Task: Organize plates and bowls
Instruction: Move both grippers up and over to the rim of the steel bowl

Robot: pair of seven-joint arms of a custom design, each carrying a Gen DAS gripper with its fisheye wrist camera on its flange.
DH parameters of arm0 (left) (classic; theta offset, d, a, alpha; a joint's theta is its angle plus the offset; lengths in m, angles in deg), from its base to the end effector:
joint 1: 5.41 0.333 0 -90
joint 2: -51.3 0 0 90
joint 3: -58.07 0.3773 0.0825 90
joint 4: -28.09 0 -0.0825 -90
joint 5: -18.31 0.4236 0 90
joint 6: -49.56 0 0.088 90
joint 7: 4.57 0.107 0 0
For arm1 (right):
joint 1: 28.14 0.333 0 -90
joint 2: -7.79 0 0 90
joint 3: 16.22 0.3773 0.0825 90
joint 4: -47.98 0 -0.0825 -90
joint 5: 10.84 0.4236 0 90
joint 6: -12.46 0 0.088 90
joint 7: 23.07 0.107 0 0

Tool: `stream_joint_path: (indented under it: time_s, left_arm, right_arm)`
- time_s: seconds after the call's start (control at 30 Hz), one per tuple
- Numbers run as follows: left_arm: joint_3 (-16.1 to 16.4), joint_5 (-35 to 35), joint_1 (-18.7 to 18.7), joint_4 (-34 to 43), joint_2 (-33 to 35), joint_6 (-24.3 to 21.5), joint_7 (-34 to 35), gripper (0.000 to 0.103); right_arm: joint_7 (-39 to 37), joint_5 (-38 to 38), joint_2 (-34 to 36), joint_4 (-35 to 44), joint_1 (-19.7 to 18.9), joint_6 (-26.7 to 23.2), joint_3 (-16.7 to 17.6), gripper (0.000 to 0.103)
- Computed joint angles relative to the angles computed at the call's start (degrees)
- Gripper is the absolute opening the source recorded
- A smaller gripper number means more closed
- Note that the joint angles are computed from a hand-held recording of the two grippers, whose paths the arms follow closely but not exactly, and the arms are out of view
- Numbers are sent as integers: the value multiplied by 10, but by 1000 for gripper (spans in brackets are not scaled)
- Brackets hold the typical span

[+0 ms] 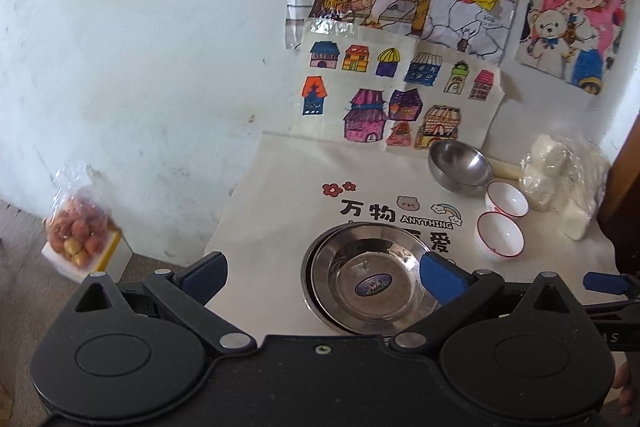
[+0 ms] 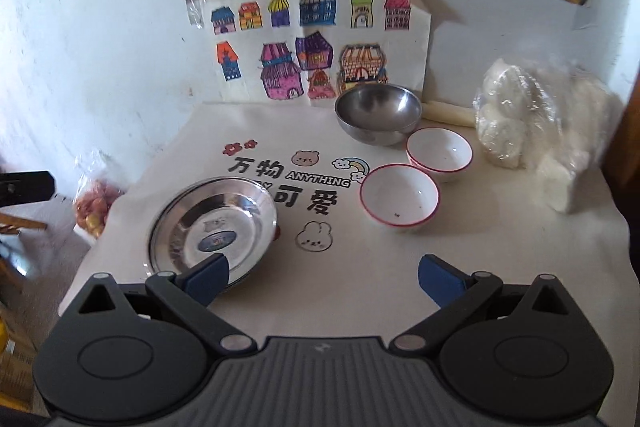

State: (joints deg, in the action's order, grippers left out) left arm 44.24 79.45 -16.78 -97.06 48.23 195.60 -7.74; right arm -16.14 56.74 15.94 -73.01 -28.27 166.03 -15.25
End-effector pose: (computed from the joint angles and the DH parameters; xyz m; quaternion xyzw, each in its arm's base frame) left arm 0.5240 -0.2614 0.4902 -0.7568 0.5089 -0.2612 0.3163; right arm 0.6283 -0.0199 0.4154 -0.7876 0.4772 -0.1514 0.3594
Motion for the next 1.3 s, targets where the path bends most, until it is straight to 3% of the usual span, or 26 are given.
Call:
stream_joint_path:
  time_s: [0.27, 0.33, 0.43, 0.6, 0.77, 0.9, 1.03, 1.3]
  left_arm:
    - [6, 13, 8, -3, 7, 75, 27, 102]
    - [9, -21, 7, 1, 18, 96, 59, 102]
    - [12, -105, 1, 16, 42, 111, 129, 102]
    - [22, -139, -20, 51, 86, 103, 154, 102]
    - [35, -196, -42, 114, 142, 61, 204, 102]
    - [52, -245, -57, 185, 191, 19, 239, 102]
    - [78, -261, -79, 291, 258, -40, 246, 102]
    - [119, -290, -100, 545, 425, -132, 280, 102]
  right_arm:
    - [-59, 85, -59, -52, 21, 75, -8, 103]
    - [-91, 129, -69, -59, 26, 98, -13, 103]
    - [-65, 118, -71, -64, 29, 120, -23, 103]
    - [-24, 75, -66, -68, 23, 137, -34, 103]
    - [58, -24, -34, -51, 5, 118, -37, 103]
    - [17, 32, 15, 9, -26, 95, -18, 103]
    - [25, 29, 88, 109, -52, 51, -2, 103]
    - [151, -118, 262, 350, -78, -59, 32, 103]
